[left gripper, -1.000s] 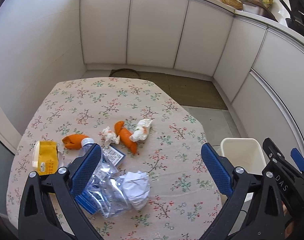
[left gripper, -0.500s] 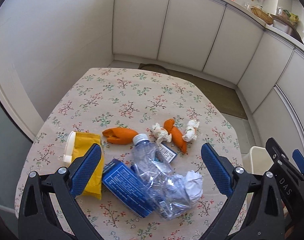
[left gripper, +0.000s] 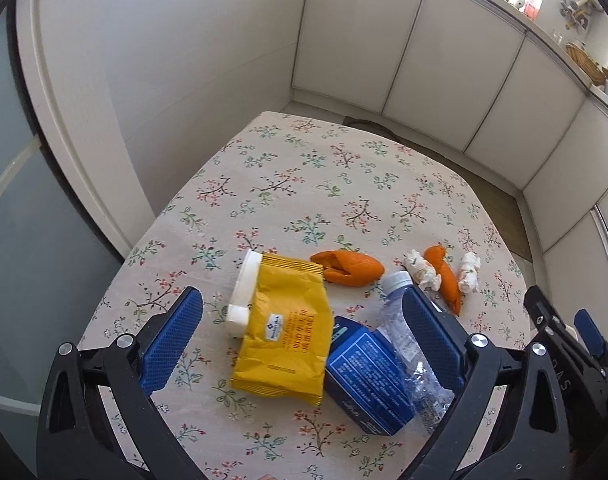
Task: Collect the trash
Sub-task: 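Grasp the clear plastic bottle with the right tool while the left tool grasps the yellow snack bag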
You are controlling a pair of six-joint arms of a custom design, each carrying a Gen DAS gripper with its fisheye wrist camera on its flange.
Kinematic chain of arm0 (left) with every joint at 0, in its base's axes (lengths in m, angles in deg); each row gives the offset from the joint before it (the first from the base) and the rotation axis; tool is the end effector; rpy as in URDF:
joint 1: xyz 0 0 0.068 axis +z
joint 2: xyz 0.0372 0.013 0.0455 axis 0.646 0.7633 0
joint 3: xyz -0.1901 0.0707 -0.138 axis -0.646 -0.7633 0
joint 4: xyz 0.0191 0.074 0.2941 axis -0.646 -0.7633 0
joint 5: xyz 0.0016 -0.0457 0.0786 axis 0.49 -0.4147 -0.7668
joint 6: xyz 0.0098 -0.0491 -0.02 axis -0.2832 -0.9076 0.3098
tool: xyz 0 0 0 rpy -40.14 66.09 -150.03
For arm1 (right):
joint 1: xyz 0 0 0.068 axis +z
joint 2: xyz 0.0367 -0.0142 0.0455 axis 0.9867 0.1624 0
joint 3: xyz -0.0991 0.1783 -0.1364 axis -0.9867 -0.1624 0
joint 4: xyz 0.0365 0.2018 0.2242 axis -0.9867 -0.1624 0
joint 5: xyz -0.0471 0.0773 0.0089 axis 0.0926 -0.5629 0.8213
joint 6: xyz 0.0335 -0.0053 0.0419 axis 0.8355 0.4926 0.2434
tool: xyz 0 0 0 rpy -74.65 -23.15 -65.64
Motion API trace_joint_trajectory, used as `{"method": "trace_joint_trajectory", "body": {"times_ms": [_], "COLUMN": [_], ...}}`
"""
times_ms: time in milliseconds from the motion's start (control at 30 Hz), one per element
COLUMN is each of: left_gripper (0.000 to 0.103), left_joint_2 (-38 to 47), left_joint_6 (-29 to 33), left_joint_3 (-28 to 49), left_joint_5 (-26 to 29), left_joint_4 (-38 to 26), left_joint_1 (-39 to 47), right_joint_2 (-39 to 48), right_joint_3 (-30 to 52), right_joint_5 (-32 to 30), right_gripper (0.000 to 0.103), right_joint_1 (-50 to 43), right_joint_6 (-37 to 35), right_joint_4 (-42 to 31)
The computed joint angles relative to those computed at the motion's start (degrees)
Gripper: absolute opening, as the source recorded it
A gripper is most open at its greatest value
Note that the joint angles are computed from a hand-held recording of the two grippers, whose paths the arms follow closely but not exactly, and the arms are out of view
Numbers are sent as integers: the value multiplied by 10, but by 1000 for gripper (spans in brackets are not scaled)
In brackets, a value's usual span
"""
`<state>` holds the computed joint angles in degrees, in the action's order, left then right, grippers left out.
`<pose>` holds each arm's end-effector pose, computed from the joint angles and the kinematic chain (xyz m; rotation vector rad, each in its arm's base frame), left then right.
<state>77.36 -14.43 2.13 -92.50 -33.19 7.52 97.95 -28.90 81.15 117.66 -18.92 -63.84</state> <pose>0.1429 -0.0696 0.2795 -0.8523 2.3408 0.0914 0.2317 0.1621 0.2656 -0.3082 2.3063 0.1163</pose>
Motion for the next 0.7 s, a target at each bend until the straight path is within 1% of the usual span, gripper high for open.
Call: {"method": "trace_joint_trajectory", "body": {"times_ms": [167, 300, 367, 500, 600, 667, 700], "left_gripper": [96, 96, 96, 96, 96, 96, 96], "left_joint_2": [-69, -107, -115, -116, -121, -120, -120], "left_joint_6": [46, 92, 110, 140, 161, 169, 171], "left_joint_3": [-26, -34, -34, -39, -50, -54, -56], "left_joint_5": [51, 91, 107, 138, 167, 181, 185], "left_joint_4": [-9, -5, -4, -1, 5, 7, 7], "left_joint_1": [98, 174, 203, 241, 270, 283, 287], "right_joint_2": [88, 167, 200, 254, 282, 284, 286], "right_joint_3": [38, 84, 102, 124, 135, 129, 129], "right_joint_5": [1, -47, -65, -80, -113, -125, -133], "right_gripper": [96, 96, 96, 96, 96, 95, 92], "right_joint_1": [48, 62, 68, 73, 64, 59, 55], "right_joint_6": [-2, -16, -26, -42, -49, -42, -39], "right_joint_4": [-2, -33, -47, -57, -64, -54, -54]}}
